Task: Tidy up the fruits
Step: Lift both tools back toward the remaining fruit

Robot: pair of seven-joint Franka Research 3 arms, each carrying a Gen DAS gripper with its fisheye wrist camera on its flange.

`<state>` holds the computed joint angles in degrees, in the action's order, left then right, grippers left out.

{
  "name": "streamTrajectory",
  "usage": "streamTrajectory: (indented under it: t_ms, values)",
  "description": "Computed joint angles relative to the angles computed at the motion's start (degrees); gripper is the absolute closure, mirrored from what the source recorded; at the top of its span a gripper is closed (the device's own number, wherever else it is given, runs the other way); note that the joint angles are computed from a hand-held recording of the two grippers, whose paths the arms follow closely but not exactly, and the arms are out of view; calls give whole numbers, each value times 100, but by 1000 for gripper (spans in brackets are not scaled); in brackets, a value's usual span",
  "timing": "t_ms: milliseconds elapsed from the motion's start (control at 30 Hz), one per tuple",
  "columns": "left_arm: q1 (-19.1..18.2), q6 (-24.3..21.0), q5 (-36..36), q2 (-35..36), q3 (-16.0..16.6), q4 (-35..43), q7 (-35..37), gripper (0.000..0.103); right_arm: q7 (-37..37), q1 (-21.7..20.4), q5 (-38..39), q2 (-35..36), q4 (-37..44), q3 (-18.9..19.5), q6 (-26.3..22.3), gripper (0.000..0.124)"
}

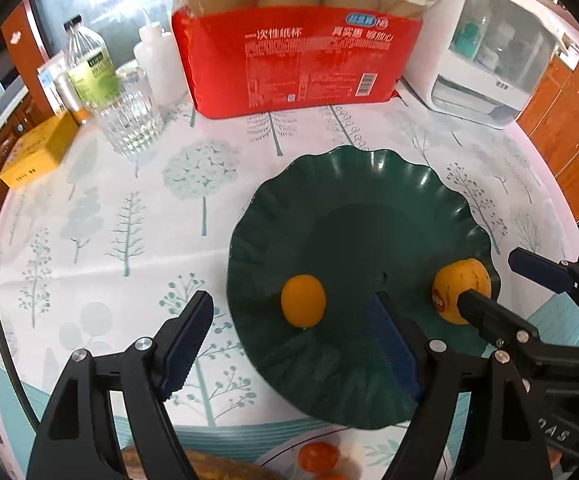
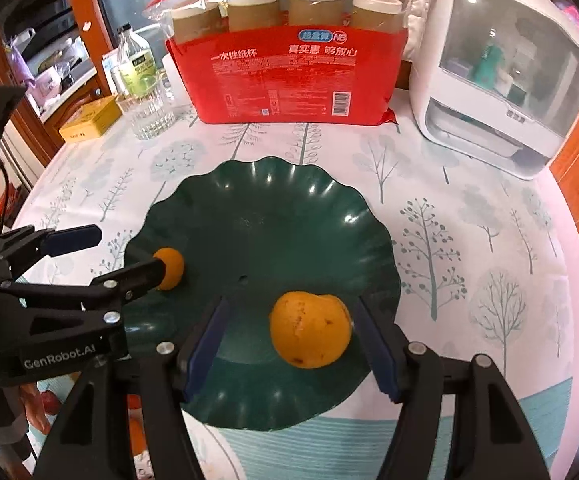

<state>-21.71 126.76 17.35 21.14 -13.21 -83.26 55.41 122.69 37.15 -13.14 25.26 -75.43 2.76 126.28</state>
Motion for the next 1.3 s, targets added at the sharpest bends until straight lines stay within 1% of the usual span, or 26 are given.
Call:
streamTrajectory:
  t_ms: [133, 267, 333, 433, 567, 667, 733, 900, 1067, 1200, 1300]
  values:
    - [-6, 185, 96, -315, -19, -336, 2, 24, 43, 11, -18, -194, -220, 30, 137, 58]
    - [-18, 267, 187, -567, -30, -541, -147, 24, 214, 110, -324, -458, -495, 19, 359, 58]
    - [-3, 289, 171, -681, -51, -626, -223, 24, 223, 105, -356, -563, -564, 71, 388, 58]
    - [31, 253, 83, -878, -95, -744, -263, 24, 121, 66, -288, -716, -632, 173, 387, 58]
    - [6, 105, 199, -1155, -130, -890, -402, 24, 93, 119, -435, -968, -763, 257, 338, 58]
    - [26, 75, 155, -1436, -171, -1088, -529, 24, 57, 24, -171, -1267, -1068, 388, 530, 58]
    - [59, 139, 46, -1674, -197, -1290, -633, 24, 123, 10, -178, -1471, -1257, 448, 612, 57]
    - [81, 205, 47, -2284, -293, -1779, -882, 24, 405, 46, -624, -1854, -1524, 602, 520, 56]
    - [51, 166, 120, -2914, -421, -2291, -1026, 24, 531, 14, -691, -2229, -1858, 827, 500, 56]
    - [19, 110, -48, -3364, -467, -2680, -1049, 24, 634, 18, -842, -2425, -2078, 1007, 465, 56]
    - [-18, 30, -110, -3731, -520, -2987, -1099, 24, 626, 26, -787, -2556, -2263, 1116, 524, 56]
